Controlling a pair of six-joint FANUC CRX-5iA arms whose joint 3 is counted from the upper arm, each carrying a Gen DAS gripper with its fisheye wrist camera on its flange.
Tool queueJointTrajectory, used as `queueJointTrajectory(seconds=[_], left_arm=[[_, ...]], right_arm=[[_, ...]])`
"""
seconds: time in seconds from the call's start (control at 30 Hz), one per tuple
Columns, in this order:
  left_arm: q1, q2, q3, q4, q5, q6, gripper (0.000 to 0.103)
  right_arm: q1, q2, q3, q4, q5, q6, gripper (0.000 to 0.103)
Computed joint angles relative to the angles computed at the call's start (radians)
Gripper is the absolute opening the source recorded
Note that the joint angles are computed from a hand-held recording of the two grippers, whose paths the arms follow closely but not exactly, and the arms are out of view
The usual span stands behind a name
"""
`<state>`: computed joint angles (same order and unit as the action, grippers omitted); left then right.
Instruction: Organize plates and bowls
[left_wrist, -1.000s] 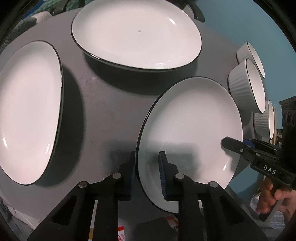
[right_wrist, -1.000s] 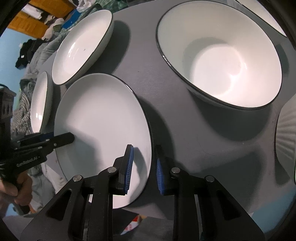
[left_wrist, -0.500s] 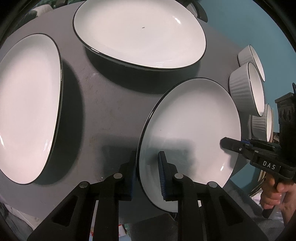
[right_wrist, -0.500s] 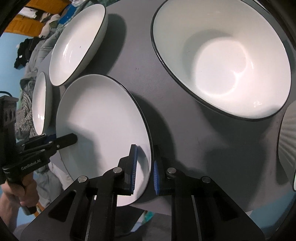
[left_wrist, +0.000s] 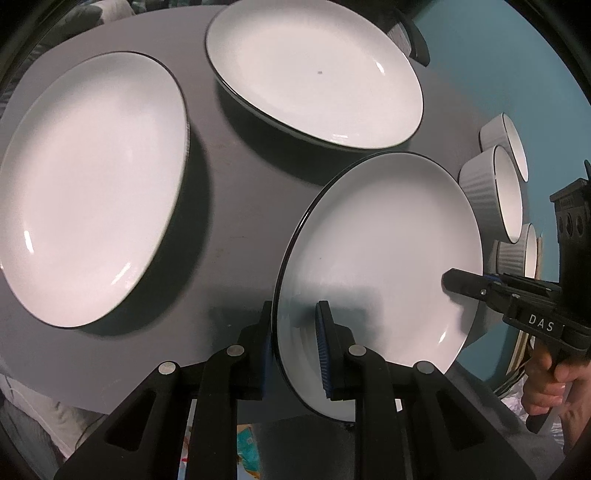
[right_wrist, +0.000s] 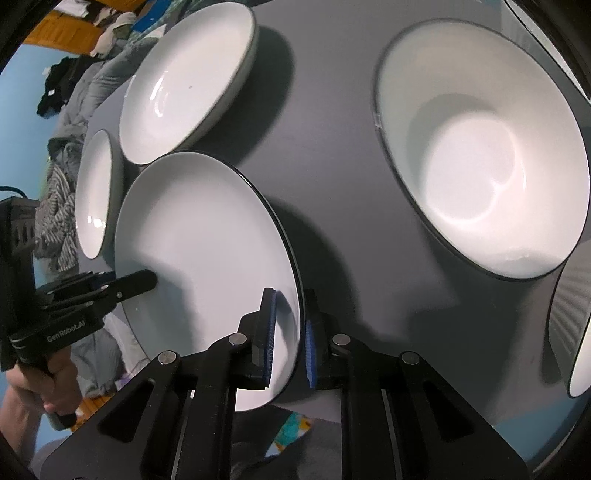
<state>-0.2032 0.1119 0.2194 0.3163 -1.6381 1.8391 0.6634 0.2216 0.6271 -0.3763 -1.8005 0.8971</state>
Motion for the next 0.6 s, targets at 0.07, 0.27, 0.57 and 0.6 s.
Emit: queueJointTrajectory(seconds=[0.07, 0.27, 0.57, 0.6], left_arm=[[0.01, 0.0, 0.009, -0.001, -0.001, -0.005, 0.02], [0.044, 0.0, 0.041, -0.001, -0.007, -0.03, 0.02], [0.074, 0.048, 0.135, -0.017, -0.02, -0.06, 0.02], [0.075, 0.054, 0.144, -0.019, -0.02, -0.062, 0.02]], right_arm=[[0.006, 0.013, 0.022, 0.001, -0.009, 0.002, 0.014], [0.014, 0.054, 0.097, 0.013, -0.031, 0.014, 0.014], [0.007, 0.156, 0.244, 0.02, -0.054, 0.014, 0.014], [0.004, 0.171, 0.264, 0.02, -0.057, 0.015, 0.014]])
